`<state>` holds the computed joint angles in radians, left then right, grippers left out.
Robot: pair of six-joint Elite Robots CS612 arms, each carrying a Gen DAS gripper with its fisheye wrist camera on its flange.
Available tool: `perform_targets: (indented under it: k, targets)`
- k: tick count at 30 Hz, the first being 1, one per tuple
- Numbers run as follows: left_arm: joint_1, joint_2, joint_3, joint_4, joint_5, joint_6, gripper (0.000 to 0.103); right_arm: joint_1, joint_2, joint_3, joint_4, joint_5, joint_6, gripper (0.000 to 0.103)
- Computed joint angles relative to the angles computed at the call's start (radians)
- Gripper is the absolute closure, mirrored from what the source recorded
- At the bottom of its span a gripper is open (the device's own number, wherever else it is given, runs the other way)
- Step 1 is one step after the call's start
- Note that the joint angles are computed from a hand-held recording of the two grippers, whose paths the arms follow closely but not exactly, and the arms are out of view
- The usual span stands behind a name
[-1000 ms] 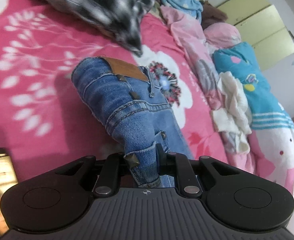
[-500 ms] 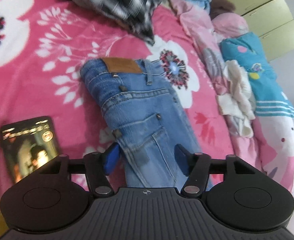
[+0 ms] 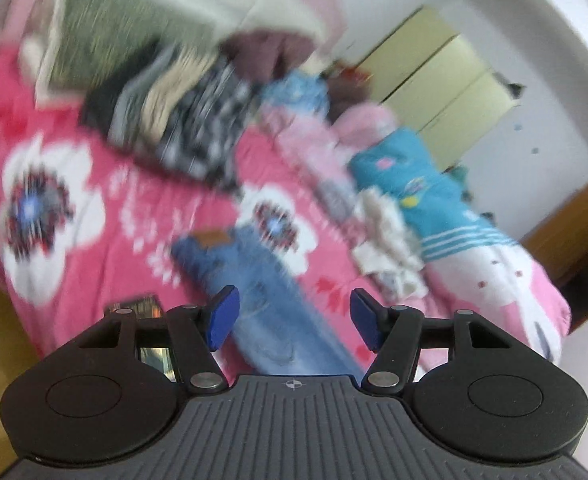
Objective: Fold clothes
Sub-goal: 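Open both grippers and lift them off the folded jeans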
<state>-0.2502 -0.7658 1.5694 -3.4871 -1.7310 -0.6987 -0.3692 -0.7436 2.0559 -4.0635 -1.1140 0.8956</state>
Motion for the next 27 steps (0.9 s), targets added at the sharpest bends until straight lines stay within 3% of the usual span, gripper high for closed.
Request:
perform_targets:
  k: [3, 6, 8, 11, 13, 16, 19, 22, 27]
  targets:
    - [-0.006, -0.011, 0.030, -0.076, 0.026, 0.041, 0.034, 0.025, -0.013, 0.001, -0.005, -0.021, -0.077, 0.056]
    - [-0.005, 0.017, 0.015, -0.091, 0.001, 0.041, 0.034, 0.059, -0.032, -0.011, 0.030, -0.038, -0.158, 0.056]
    - [-0.005, 0.051, -0.010, -0.098, -0.010, 0.033, 0.034, 0.083, -0.050, -0.017, 0.059, -0.057, -0.232, 0.056]
    - [-0.025, 0.114, -0.060, -0.122, 0.057, 0.076, 0.034, 0.133, -0.081, -0.048, 0.136, -0.130, -0.385, 0.055]
    - [-0.041, 0.153, -0.092, -0.124, 0.110, 0.104, 0.034, 0.166, -0.089, -0.100, 0.213, -0.167, -0.480, 0.053]
    - [-0.049, 0.217, -0.156, -0.114, 0.104, 0.113, 0.034, 0.210, -0.082, -0.203, 0.350, -0.187, -0.610, 0.053]
    - [-0.058, 0.270, -0.216, -0.088, 0.123, 0.127, 0.037, 0.247, -0.027, -0.371, 0.512, -0.135, -0.808, 0.053]
    - [-0.055, 0.311, -0.282, -0.053, 0.129, 0.135, 0.046, 0.279, 0.051, -0.563, 0.692, -0.086, -0.979, 0.053]
    - [-0.053, 0.372, -0.400, -0.005, 0.156, 0.186, 0.052, 0.320, 0.234, -0.946, 1.067, 0.042, -1.242, 0.053]
